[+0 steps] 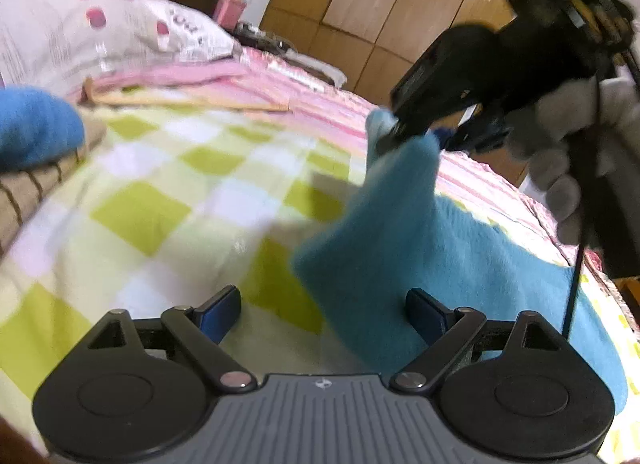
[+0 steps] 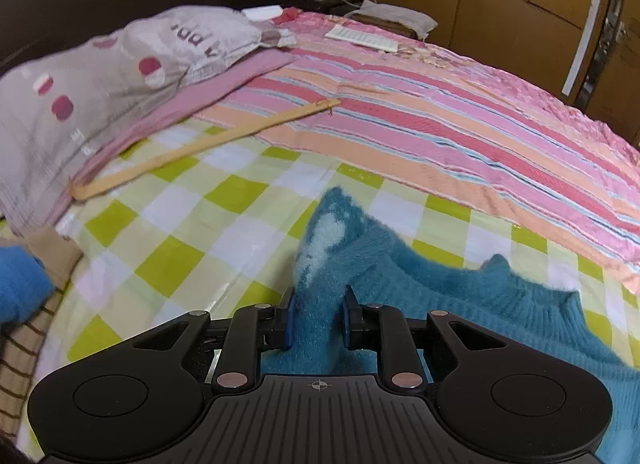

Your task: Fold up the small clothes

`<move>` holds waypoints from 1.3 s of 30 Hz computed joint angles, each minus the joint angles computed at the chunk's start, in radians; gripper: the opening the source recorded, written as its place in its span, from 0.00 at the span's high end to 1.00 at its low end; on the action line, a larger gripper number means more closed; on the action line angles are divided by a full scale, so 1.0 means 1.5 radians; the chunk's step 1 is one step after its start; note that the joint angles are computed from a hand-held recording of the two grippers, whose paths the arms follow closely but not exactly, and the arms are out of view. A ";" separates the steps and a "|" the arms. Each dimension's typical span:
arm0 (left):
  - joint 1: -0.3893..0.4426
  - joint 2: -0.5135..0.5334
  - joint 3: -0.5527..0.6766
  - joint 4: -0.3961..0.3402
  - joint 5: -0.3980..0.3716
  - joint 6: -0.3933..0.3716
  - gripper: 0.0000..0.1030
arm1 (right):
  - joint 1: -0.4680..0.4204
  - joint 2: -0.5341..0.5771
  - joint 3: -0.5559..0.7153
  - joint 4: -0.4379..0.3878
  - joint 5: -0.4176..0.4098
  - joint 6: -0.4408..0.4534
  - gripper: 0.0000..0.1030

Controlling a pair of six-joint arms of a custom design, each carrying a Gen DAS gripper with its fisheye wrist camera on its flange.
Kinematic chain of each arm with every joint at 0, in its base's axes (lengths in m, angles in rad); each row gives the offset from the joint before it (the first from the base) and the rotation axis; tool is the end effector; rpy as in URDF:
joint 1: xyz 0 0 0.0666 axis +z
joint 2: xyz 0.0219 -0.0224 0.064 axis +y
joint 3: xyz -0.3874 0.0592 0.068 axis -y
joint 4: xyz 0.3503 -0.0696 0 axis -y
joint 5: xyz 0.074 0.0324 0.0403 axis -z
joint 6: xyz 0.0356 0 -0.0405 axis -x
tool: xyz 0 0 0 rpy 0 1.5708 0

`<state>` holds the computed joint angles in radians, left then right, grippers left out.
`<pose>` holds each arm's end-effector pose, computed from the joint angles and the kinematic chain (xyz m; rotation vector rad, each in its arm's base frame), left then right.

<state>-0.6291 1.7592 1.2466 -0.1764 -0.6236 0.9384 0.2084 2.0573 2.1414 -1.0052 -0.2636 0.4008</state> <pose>0.4533 -0.3047 0.2610 -0.6381 2.0226 -0.2198 0.6611 0.1489 0.3843 -0.8429 2.3147 0.2451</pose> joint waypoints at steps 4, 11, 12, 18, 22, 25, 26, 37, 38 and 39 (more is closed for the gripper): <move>-0.003 0.004 0.004 0.036 -0.004 -0.045 0.09 | -0.013 -0.008 0.002 -0.010 -0.025 -0.005 0.82; 0.005 0.003 0.011 0.057 0.061 -0.028 0.44 | -0.044 -0.016 0.018 -0.037 -0.075 -0.021 0.82; 0.006 0.004 0.018 0.048 0.076 -0.024 0.49 | -0.049 -0.016 0.021 -0.042 -0.082 -0.022 0.82; -0.018 0.013 0.061 0.028 0.068 -0.072 0.69 | -0.083 -0.011 0.050 -0.068 -0.122 -0.032 0.82; -0.034 0.019 0.099 0.015 0.045 -0.116 0.73 | -0.114 -0.001 0.083 -0.090 -0.157 -0.047 0.82; -0.047 0.026 0.133 0.020 0.039 -0.150 0.74 | -0.141 0.014 0.122 -0.112 -0.190 -0.063 0.82; -0.052 0.031 0.148 0.019 0.037 -0.164 0.74 | -0.151 0.019 0.136 -0.119 -0.200 -0.066 0.82; -0.094 0.137 0.376 -0.045 0.063 -0.262 0.74 | -0.255 0.125 0.372 -0.222 -0.274 -0.087 0.82; -0.098 0.154 0.404 -0.061 0.063 -0.267 0.74 | -0.262 0.141 0.403 -0.237 -0.278 -0.086 0.82; -0.102 0.170 0.430 -0.075 0.061 -0.275 0.74 | -0.270 0.160 0.438 -0.254 -0.281 -0.086 0.82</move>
